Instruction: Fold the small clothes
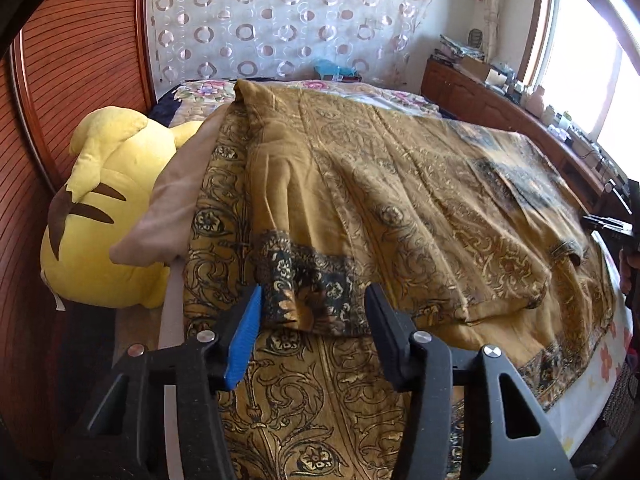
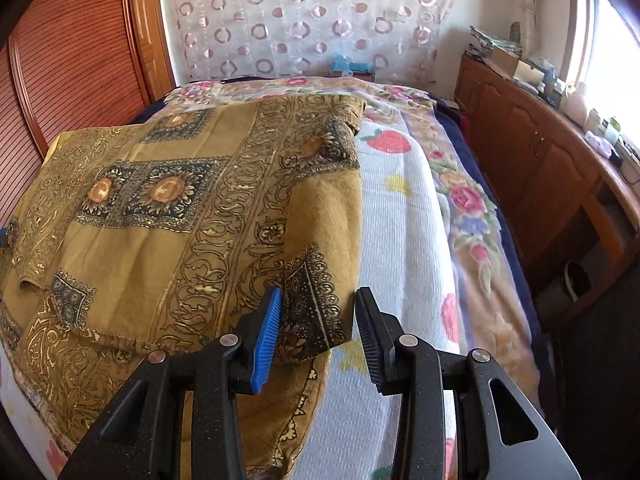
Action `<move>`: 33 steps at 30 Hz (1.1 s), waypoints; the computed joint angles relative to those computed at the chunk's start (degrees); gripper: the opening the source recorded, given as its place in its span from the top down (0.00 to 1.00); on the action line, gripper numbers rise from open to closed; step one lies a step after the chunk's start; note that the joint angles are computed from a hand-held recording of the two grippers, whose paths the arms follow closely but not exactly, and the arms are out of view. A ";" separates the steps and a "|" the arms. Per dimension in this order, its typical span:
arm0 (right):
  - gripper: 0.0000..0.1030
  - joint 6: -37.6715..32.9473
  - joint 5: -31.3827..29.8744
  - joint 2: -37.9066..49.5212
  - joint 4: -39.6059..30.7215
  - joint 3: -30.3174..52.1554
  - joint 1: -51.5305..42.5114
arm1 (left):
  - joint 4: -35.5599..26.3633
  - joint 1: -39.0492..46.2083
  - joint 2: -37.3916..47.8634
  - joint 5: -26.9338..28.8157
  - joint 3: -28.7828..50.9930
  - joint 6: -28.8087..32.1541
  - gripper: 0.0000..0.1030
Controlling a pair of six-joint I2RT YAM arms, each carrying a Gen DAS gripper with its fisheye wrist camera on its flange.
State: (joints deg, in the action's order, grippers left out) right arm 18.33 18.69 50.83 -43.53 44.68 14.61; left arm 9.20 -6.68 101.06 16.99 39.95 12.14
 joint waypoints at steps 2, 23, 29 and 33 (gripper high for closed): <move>0.62 0.11 -0.29 0.37 0.60 0.11 0.02 | -0.42 -0.47 1.08 -1.67 0.82 0.19 0.51; 0.98 6.91 3.49 -17.50 -9.99 4.26 16.16 | -6.21 13.48 -15.85 9.23 -4.14 3.81 0.98; 0.98 16.88 14.19 -19.06 -22.40 4.19 30.14 | -6.42 15.59 -13.31 9.16 -7.15 7.59 0.98; 0.98 23.73 17.89 -16.51 -24.79 -1.40 36.26 | -5.36 15.67 -12.65 9.71 -8.76 7.69 0.98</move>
